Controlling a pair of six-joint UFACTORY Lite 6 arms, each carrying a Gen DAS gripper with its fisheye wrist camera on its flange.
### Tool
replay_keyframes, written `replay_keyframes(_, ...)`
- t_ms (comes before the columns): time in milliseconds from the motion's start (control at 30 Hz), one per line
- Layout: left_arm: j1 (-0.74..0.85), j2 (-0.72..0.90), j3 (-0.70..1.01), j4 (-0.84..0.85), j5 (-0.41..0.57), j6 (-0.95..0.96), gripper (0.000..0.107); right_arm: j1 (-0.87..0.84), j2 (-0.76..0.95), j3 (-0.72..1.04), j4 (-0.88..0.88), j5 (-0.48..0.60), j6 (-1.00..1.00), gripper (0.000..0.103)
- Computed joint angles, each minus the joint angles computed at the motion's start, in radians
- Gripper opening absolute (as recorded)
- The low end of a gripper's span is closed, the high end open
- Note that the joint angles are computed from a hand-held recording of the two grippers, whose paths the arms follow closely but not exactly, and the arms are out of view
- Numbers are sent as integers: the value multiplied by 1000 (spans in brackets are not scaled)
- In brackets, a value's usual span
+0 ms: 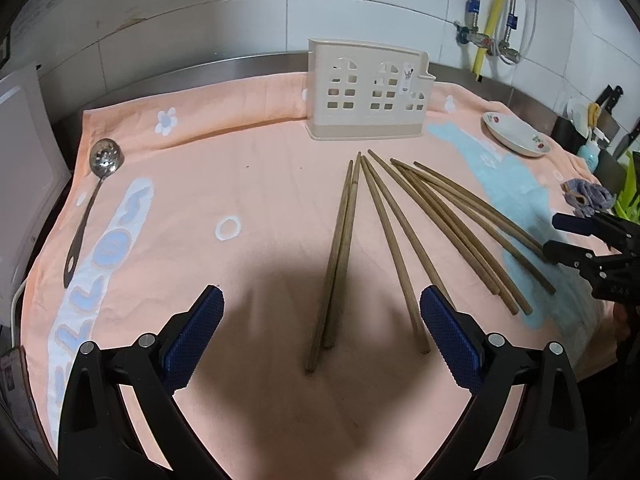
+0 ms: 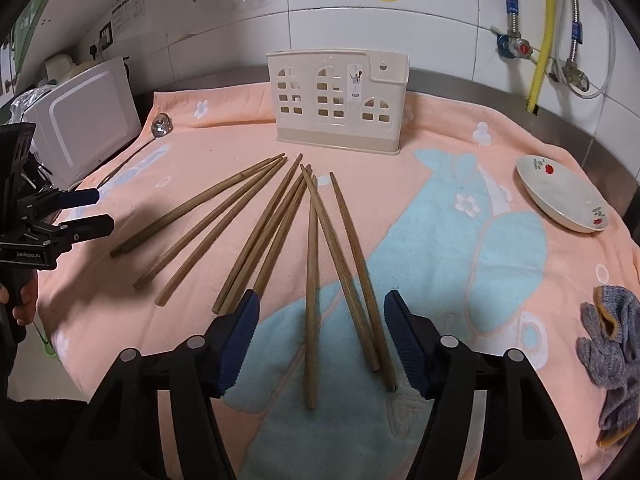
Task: Organize utensils
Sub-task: 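Lower the left tool onto one chopstick and close while the right tool grasps another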
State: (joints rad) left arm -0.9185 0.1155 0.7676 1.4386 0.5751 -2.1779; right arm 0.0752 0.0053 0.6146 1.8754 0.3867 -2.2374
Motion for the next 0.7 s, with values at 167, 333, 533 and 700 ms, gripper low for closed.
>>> replay_keyframes(167,63,7,14,3,-56,65,89,-9,62,50,-48,11,31,52)
replay_keyframes(333,120,39,43,-5,-102,153,72,0,116,95,-87,11,58,43)
replay_keyframes(533,176,95,79,-34,-180,247,40,19,162,137,-113,1,67,35)
replay_keyframes(700,192,138,108,-36,-233,296,22,30,200,174,-146,-12,94,28)
